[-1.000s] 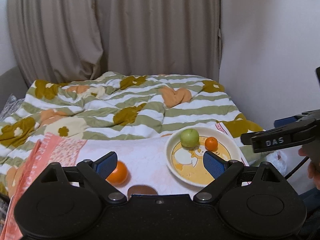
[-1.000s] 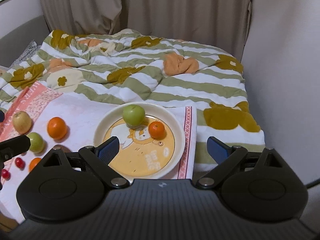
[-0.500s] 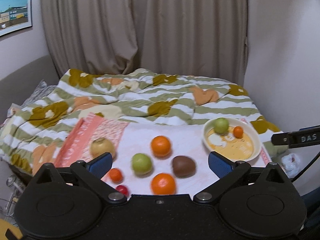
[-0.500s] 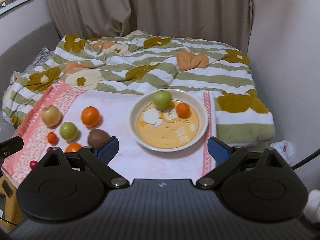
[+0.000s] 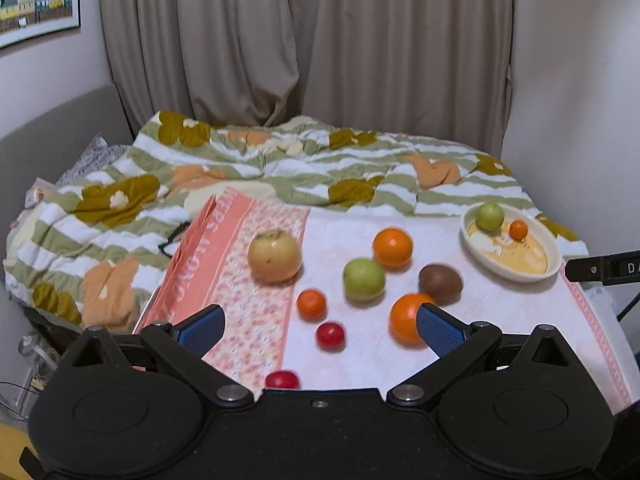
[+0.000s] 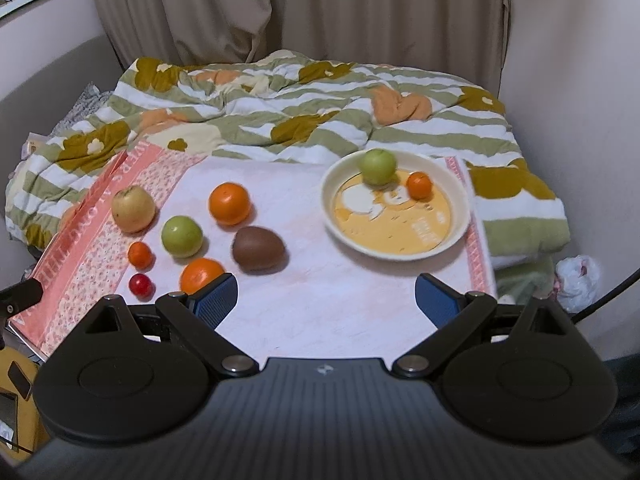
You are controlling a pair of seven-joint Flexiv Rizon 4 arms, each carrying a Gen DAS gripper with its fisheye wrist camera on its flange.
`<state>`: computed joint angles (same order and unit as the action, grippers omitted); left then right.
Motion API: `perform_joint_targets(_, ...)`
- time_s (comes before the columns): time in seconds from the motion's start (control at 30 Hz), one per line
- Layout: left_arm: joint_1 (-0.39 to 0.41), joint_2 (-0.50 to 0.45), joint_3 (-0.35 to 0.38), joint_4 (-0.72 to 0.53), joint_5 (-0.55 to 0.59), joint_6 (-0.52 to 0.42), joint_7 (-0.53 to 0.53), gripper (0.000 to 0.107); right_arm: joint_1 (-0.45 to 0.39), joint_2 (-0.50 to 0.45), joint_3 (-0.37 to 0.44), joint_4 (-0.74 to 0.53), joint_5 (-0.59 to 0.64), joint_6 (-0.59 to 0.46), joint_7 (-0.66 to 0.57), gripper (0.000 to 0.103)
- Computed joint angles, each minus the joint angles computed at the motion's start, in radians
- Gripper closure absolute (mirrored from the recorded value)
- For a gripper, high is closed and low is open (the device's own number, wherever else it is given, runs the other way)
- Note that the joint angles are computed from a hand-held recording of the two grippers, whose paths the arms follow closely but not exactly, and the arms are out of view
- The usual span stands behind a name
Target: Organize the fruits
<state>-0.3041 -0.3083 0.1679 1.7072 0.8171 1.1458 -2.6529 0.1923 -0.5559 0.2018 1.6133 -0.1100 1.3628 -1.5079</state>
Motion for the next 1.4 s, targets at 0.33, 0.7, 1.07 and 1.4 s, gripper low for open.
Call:
perform_joint_targets(0.33, 0.053, -0.047, 0.059, 0.094, 0.022, 0.185, 0.036, 0.005, 0.134, -0.038, -0.082, 0.084, -0.066, 0.135, 0.163, 0.000)
perform_joint_targets(0.7, 0.091, -0.167, 0.085, 0.123, -0.136, 0.354, 0.223, 0.019, 0.267, -0.119, -0.214, 0.084, -0.174, 0.202, 0.333, 0.000)
perform_joint_targets(1.07, 0.191, -0.236, -0.020, 0.149, -0.354, 0.399, 0.491, 0.061, 0.280, -0.181, -0.222, 0.025, -0.231, 0.175, 0.385, 0.000)
perform_joint_targets(1.4, 0.126, -0.253, 0.046, 0.163, -0.466, 0.422, 0.587, 0.070, 0.243, -0.223, -0.163, -0.038, -0.242, 0.136, 0.353, 0.000)
